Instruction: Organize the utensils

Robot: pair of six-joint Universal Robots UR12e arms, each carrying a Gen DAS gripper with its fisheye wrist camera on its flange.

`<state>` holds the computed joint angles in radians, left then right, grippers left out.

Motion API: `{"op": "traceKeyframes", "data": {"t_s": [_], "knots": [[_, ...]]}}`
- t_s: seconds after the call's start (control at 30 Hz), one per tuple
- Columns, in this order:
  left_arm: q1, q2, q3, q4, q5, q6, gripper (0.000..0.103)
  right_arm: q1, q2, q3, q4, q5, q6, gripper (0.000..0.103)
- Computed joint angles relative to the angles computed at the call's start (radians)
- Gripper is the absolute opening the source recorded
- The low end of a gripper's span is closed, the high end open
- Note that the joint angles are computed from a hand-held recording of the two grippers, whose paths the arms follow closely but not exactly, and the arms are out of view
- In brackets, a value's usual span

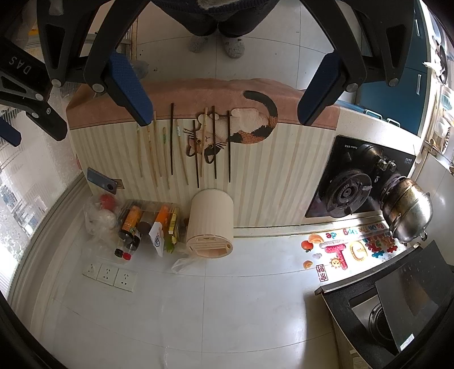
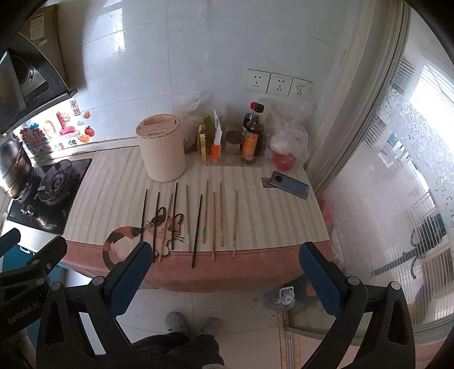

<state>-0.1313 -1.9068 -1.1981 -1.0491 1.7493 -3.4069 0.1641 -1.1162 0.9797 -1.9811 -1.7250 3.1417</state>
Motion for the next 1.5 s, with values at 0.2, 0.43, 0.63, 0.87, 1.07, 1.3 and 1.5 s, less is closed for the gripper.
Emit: {"op": "traceKeyframes", "data": {"t_s": [0.2,0.43,0.63,0.87,1.07,1.3,1.5], "knots": [[-0.001,0.000,0.000,0.001,0.002,-0.002,0.103,0.000,0.002,-0.003,0.000,0.001,0.001,0.103],[-0.004,-0.010,0.022,-0.012,0.005,-0.006,0.103,0.002,0.007,-0.015,0.000,0.000,0.000,0.103],[-0.003,-0.009,0.020,-0.011,0.002,-0.006,0.103,0.002,0.007,-0.015,0.001,-0.001,0.002,0.103],[-0.001,-0.023,0.043,-0.021,-0.010,-0.001,0.103,0.001,0.007,-0.015,0.001,0.000,0.005,0.103],[0.005,-0.052,0.026,0.106,0.034,0.040,0.103,0.001,0.017,-0.008,-0.024,0.008,0.049,0.103],[0.041,-0.109,-0.008,0.275,0.043,0.112,0.103,0.012,0.054,0.049,-0.239,-0.044,0.088,0.103],[0.071,-0.190,0.049,0.174,0.044,0.114,0.103,0.012,0.150,-0.025,-0.156,-0.067,0.157,0.077]]}}
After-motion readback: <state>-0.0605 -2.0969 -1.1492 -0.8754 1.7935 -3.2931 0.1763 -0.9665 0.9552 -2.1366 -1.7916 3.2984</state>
